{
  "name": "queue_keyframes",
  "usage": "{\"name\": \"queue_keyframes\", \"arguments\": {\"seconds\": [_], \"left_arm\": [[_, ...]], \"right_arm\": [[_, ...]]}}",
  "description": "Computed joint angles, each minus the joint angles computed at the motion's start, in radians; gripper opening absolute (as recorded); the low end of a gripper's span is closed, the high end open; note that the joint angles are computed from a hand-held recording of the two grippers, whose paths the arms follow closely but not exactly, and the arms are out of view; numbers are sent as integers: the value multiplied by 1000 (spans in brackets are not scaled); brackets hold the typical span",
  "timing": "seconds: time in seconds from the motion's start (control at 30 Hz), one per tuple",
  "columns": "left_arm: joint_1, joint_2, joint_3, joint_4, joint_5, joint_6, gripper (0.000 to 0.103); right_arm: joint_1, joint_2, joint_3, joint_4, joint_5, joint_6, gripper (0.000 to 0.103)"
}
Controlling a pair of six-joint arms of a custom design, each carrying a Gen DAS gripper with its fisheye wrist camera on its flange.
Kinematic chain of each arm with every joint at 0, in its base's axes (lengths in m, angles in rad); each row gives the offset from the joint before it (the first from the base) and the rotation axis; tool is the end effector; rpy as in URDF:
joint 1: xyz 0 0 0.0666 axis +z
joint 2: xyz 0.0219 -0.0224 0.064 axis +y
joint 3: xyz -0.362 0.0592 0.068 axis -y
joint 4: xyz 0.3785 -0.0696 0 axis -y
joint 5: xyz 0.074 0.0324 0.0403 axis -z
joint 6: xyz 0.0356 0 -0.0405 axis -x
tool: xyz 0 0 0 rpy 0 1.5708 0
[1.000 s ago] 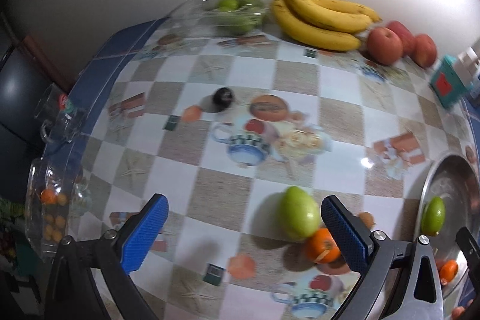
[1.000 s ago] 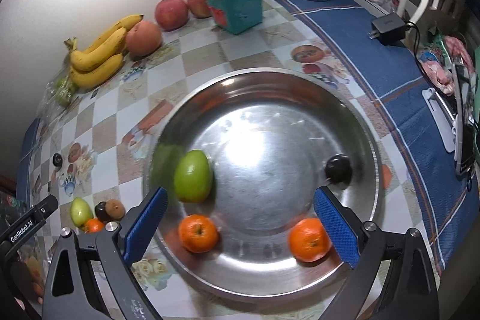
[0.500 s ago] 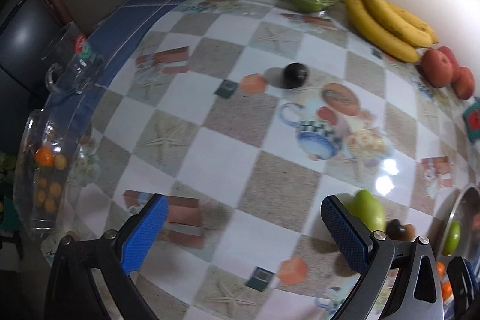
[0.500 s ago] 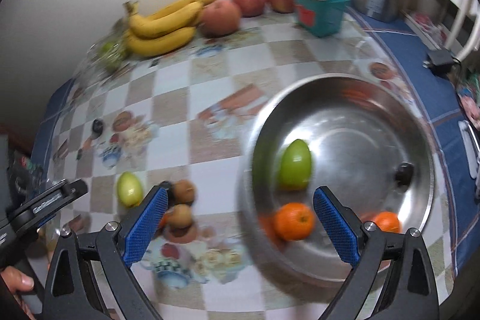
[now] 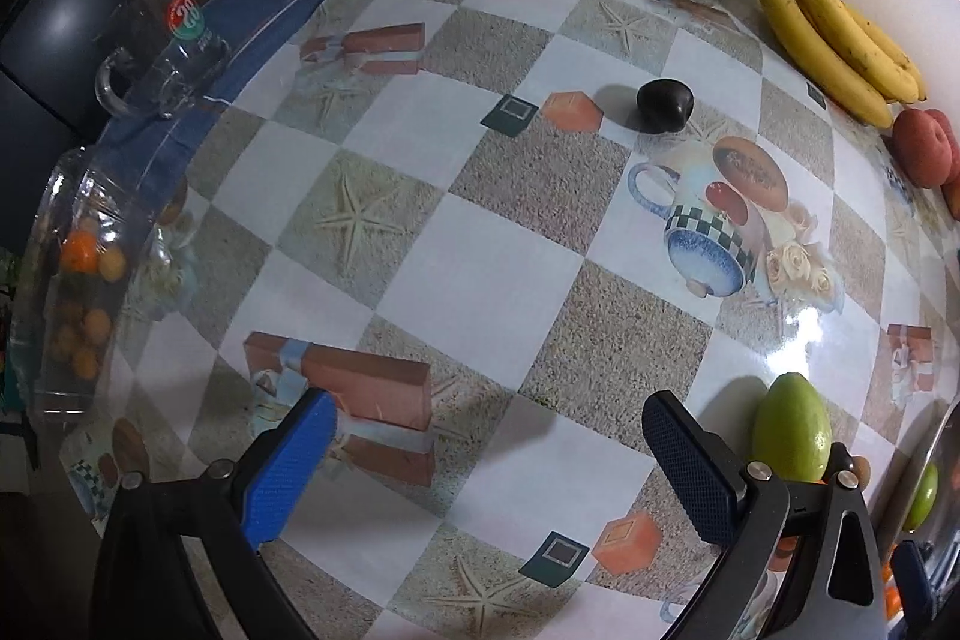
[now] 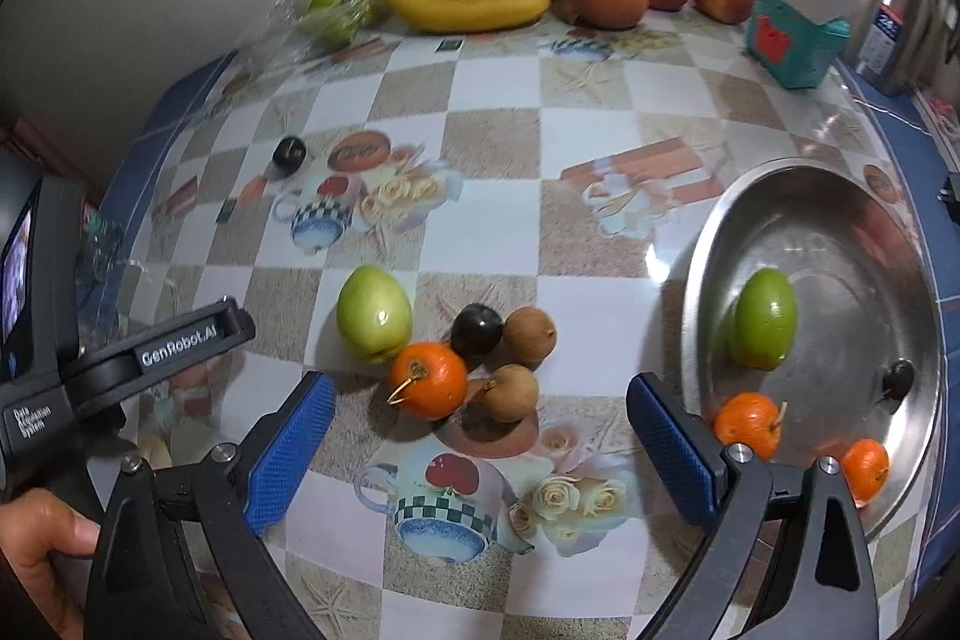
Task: Organize fruits
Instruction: 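Grasp the large green pear with the left tool while the right tool grasps a brown round fruit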
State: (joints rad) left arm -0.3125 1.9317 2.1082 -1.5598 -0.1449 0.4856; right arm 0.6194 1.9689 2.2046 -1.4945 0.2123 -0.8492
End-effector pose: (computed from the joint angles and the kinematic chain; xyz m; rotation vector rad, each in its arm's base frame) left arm 0.5782 -0.1818 0.4044 -0.2715 2.8990 0.0883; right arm 0.5144 0.3571 0.4227 0.3635 2.7449 0.0728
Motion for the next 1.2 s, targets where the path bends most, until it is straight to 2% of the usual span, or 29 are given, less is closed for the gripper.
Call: {"name": "queue_keyframes", "arguments": {"seconds": [0.2,0.77,0.93,1.2], "left_arm": [[-12,1,3,6,7,0,103],[-36,5,18,19,92,-2,103],[-58,17,45,13,109,-9,103],[-72,21,69,24,143,-19,103]], "right_arm": [[-6,3,-15,14,-42,19,98],[-6,20,0,-14,-38,48,98],[-11,3,-27,1,-41,37,98],[-14,-47,-84,71,-18,34,98]]}}
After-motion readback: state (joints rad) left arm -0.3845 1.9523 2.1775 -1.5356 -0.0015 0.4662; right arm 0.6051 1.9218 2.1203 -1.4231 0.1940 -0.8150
